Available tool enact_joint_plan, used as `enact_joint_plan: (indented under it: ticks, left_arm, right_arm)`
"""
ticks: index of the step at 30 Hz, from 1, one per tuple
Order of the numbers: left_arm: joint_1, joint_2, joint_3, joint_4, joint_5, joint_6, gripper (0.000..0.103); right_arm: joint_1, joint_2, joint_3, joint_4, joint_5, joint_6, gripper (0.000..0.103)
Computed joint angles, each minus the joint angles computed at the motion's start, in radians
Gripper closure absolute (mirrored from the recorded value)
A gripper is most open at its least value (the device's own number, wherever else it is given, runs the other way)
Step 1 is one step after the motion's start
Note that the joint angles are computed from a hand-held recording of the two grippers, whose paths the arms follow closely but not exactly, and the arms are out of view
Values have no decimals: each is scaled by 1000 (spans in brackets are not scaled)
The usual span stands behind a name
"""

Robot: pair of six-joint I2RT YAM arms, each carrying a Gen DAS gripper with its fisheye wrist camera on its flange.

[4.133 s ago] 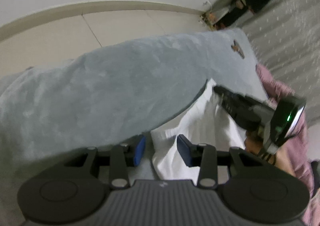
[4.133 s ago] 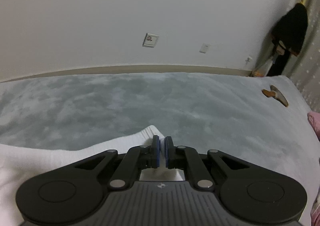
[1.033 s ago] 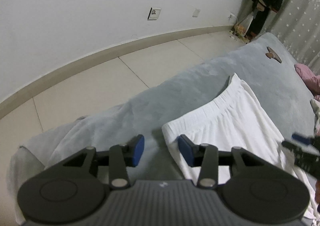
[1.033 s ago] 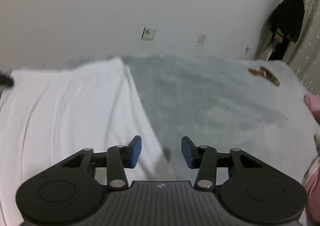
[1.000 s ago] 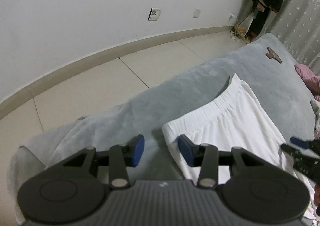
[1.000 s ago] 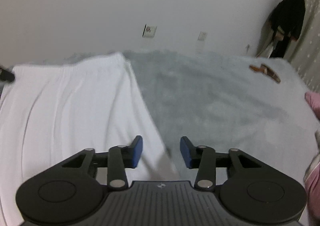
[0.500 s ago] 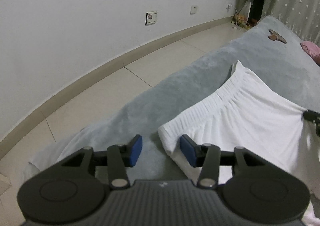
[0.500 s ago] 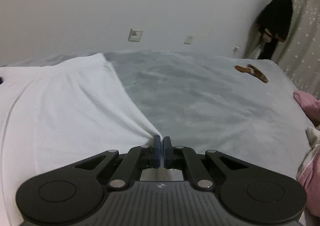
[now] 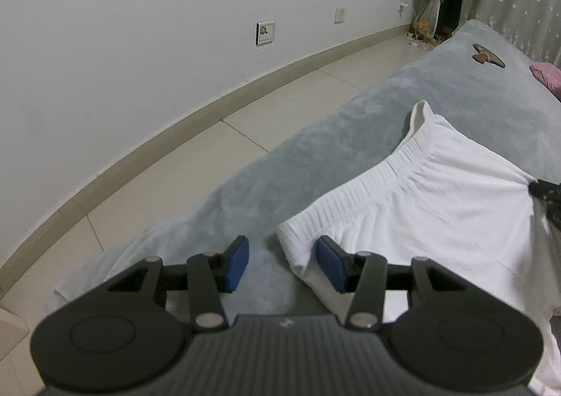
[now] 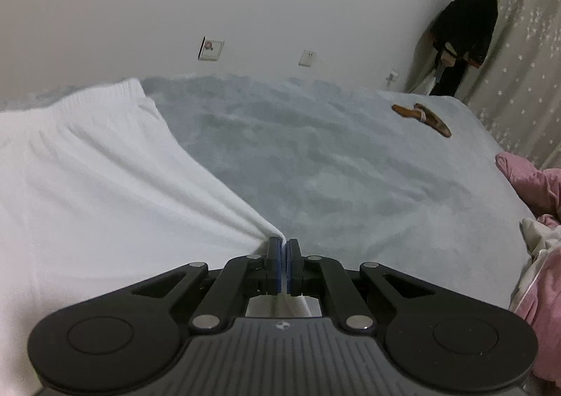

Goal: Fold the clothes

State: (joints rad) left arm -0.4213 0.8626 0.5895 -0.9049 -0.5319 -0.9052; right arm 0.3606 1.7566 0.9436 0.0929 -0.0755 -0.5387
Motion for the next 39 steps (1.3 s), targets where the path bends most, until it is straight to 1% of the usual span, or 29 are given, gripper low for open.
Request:
enact_joint_plan:
  ticks: [2, 3, 4, 6, 8, 12, 14, 17, 20, 22, 24, 26, 27, 29, 32, 36, 39]
  left_arm:
    - [3, 4, 2, 3, 1, 3, 56]
    - [5, 3, 2, 2, 3, 3, 56]
    - [6, 0, 2, 2, 4, 2, 56]
    - [14, -12, -1, 3, 12, 5, 55]
    - [25, -32, -6, 2, 23, 9, 55]
    - [38, -65, -9, -10, 37, 3, 55]
    - [37, -78, -6, -22, 35, -11, 55]
    - [25, -87, 0, -44, 13, -37, 55]
    - [20, -99, 9, -67, -10, -56, 53]
    - [15, -105, 15, -82, -25, -71, 53]
    - [-8, -100, 22, -93, -46, -92, 52]
    - [-48, -88, 31, -105, -80, -119, 52]
    - [-72, -81, 37, -114, -100, -135, 52]
    - [-106, -60, 46, -130, -133, -164, 52]
    - [-102, -49, 46, -136, -140, -176, 52]
    - [-88, -63, 39, -151, -146, -185, 52]
    - [-152, -61, 47, -176, -186, -230, 52]
  right_arm:
    - [16, -7, -15, 17, 29, -2, 97]
    - [14, -21, -21, 13, 22, 6, 90]
    - [7, -37, -28, 8, 10, 16, 79]
    - [-7, -86, -63, 22, 3, 30, 69]
    - [-33, -152, -101, 12, -13, 34, 68]
    - [-123, -328, -197, -66, -77, 31, 67]
    - [-197, -433, -250, -137, -133, 26, 67]
    - [-354, -601, -323, -285, -233, -14, 67]
    - [-587, -749, -362, -481, -357, -117, 67]
    - [-787, -792, -351, -634, -458, -234, 67]
    - [-985, -791, -323, -775, -543, -371, 67]
    - [-1190, -745, -275, -917, -607, -538, 67]
    - [-1288, -708, -246, -985, -628, -626, 67]
    - [-1434, -637, -200, -1070, -646, -746, 67]
    - [-1567, -535, -143, -1130, -639, -857, 67]
    - [-1664, -444, -88, -1166, -617, -925, 67]
    - [-1718, -394, -54, -1197, -602, -986, 67]
